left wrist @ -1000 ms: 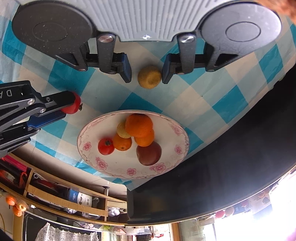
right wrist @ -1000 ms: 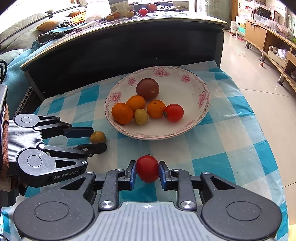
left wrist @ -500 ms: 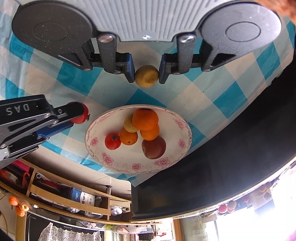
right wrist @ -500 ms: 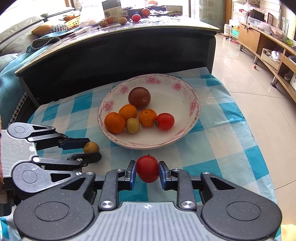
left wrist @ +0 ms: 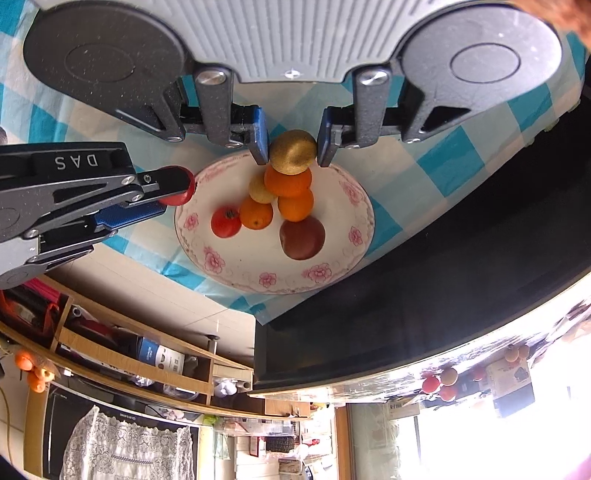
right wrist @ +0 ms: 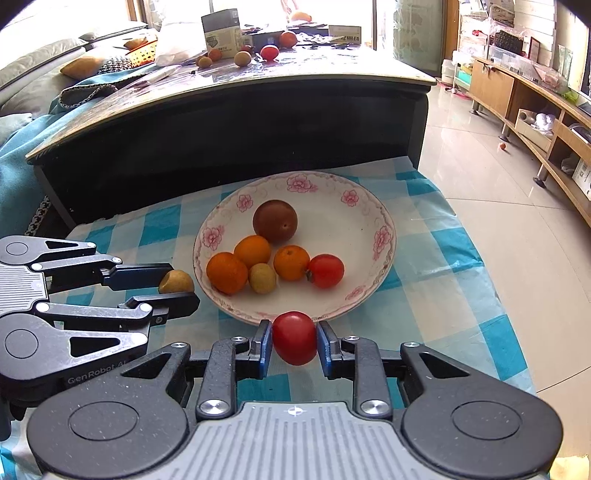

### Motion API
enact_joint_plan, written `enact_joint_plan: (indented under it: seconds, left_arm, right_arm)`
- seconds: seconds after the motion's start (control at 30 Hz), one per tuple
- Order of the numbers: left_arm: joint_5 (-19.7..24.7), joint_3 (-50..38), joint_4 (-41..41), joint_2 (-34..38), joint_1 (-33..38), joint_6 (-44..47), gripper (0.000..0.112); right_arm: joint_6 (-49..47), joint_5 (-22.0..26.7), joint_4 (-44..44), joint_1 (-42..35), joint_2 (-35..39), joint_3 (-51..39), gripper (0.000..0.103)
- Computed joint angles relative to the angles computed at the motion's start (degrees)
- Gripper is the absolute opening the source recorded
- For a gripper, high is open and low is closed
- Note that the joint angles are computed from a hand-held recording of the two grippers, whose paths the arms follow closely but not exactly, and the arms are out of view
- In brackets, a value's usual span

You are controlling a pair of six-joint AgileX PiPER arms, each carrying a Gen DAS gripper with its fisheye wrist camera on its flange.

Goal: Organize fruits
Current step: 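Carry the brown fruit and red tomato over the white bowl with both tools, then lower both fruits into the bowl and open both tools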

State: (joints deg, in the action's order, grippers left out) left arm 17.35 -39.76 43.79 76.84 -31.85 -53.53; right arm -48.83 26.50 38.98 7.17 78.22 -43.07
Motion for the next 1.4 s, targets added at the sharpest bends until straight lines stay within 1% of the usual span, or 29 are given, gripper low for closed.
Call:
enact_joint_plan:
  seconds: [0.1,0.2,0.3,0.47,0.63,0.7,0.9,1.1,1.23,1.3,1.4]
  left_arm:
    - [-0.08,-0.89,1.63,0.39,-0.05,-1.62,0.036]
    - [-0.36,-2.04,3.06,1.46,0.01,-3.30,0.036]
    - [-0.57,-3.08,5.69,2.92,-0.06,-5.81,0.036]
    - [-1.04,-3.96,7.66,5.01,0.44,-7.74,0.036]
    - [-1.62,-3.87,10.05,5.58,0.97,-10.20,0.036]
    - [-1.54,-3.86,12.69,5.90,0.85,-12.73,0.037]
    - [-1.40,-4.00,18.53,6.86,0.35,-18.08,0.037]
    - [-1.66,-4.10,22.57,8.16,0.35,-22.48,0.037]
    - [-1.71,-4.20,24.16,8.56,0.40,-24.22,0.037]
    - [-1.61,-4.16,25.29,8.72,0.32,-25.57,0.037]
    - [-1.47,-4.18,26.56,8.96,0.28,-27.23,0.037]
  right_arm:
    - [-0.22,0.04,0.74,-0.11,-0.01,-0.78,0.020]
    - [0.36,-1.02,0.65,0.32,0.46,-1.38,0.020]
    - [2.47,-2.27,-0.95,1.10,1.69,-2.08,0.020]
    - [4.70,-4.68,-2.71,2.68,3.12,-2.58,0.020]
    - [7.07,-6.65,-4.88,3.78,4.42,-2.62,0.020]
    - [7.54,-7.33,-5.31,4.03,4.84,-2.61,0.020]
    - [13.81,-9.74,-11.09,6.04,5.83,-2.70,0.020]
    - [15.61,-10.96,-12.65,6.26,7.01,-3.07,0.020]
    - [18.57,-11.70,-15.03,6.84,7.69,-3.40,0.020]
    - [21.12,-12.43,-17.73,7.32,7.80,-3.27,0.020]
    - [21.61,-12.51,-17.82,7.25,8.12,-3.47,0.020]
